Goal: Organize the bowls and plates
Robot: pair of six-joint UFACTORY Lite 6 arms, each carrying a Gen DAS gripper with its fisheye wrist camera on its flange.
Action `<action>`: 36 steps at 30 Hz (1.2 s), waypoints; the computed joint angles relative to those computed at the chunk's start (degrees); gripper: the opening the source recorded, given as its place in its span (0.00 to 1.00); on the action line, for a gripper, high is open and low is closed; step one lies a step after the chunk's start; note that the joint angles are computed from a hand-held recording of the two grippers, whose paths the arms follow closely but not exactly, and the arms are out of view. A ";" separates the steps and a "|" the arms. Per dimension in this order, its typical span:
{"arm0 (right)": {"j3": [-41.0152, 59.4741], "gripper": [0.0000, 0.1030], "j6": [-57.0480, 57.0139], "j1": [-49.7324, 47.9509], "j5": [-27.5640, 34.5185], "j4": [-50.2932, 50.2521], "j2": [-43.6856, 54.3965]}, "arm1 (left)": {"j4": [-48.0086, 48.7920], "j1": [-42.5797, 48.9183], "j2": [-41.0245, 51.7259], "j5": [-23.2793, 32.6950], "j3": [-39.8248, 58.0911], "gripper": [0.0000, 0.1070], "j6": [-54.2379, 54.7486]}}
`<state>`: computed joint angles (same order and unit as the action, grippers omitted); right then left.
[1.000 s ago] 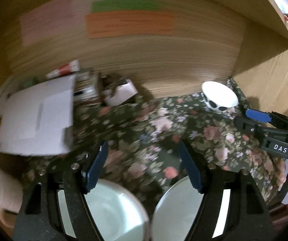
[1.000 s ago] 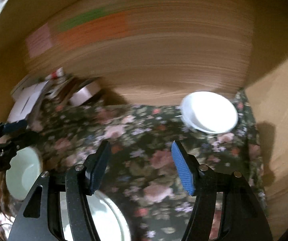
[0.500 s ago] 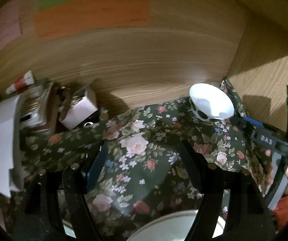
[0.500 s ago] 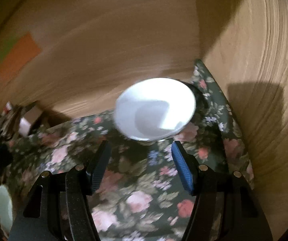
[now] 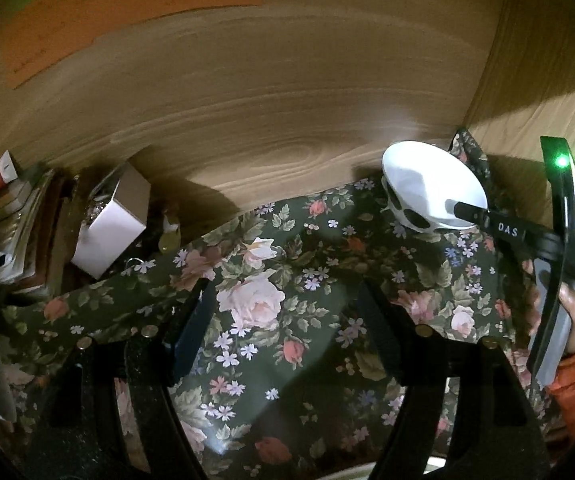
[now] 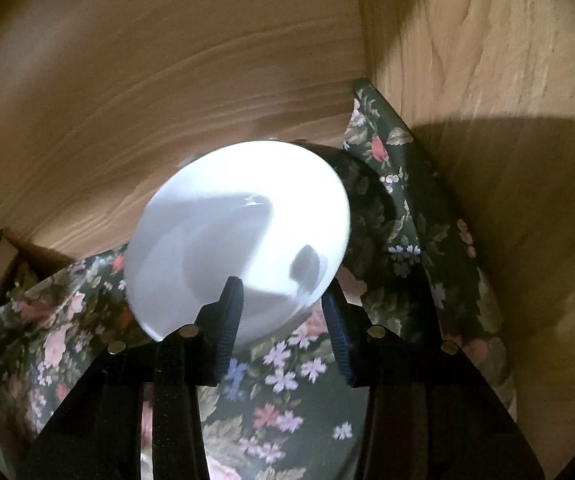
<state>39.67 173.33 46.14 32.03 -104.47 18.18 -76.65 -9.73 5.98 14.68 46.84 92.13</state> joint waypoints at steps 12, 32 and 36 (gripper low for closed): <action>7.71 0.17 -8.17 1.29 -5.88 -1.05 4.13 | -2.15 -0.20 3.12 0.17 1.72 0.68 1.96; 18.46 0.24 -26.31 17.98 -5.39 15.78 8.68 | 17.09 3.28 9.14 -1.15 1.59 0.55 -14.69; 15.44 0.36 -24.41 16.71 -5.12 14.90 5.33 | 19.72 2.79 10.34 -0.41 2.21 0.47 -17.11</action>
